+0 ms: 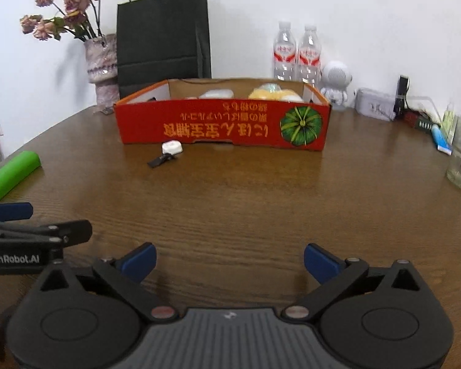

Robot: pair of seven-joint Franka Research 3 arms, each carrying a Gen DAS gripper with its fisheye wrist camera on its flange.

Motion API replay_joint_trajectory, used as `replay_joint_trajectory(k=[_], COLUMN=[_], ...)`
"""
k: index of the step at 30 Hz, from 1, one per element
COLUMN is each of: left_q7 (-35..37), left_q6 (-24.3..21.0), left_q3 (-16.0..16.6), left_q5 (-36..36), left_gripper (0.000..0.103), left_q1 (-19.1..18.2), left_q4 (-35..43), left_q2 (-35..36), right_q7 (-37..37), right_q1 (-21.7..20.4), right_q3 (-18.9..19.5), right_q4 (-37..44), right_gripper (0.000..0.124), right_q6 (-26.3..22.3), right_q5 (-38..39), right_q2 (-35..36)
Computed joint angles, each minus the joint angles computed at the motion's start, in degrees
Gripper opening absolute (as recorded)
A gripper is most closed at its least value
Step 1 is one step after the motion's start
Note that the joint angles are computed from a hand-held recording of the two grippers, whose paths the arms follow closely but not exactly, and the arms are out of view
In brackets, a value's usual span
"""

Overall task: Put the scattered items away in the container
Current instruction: 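Withdraw both tools from the box toward the small white item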

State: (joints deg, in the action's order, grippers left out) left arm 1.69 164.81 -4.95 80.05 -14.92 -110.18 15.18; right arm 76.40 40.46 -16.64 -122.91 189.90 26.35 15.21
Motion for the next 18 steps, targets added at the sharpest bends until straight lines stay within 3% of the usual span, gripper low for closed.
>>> replay_joint_trajectory(k=[5,13,18], left_q7=[0.7,5.4,8.2], left_q6=[0.4,1.4,-0.5], left_q3=[0.0,0.0,0.4], left_q5=[-1.5,-7.1,-9.5], left_gripper=[0.103,0.103,0.103], left_q1=[0.1,0.4,-0.7], left_q4=[-0.1,0.0,0.4], left_q2=[0.2,0.9,1.2], right_q7=[1.6,7.7,10.4], right_q1=[-0.3,9.4,9.0], right_q3=[-0.3,-11.2,-11.4], right_q4=[0.6,1.0,1.0], right_gripper=[0.103,0.103,0.103], right_q6=[-1.9,-3.9,-4.0], right_q5=[-0.8,-7.1,-10.2], right_q2=[0.2,1.7,1.8])
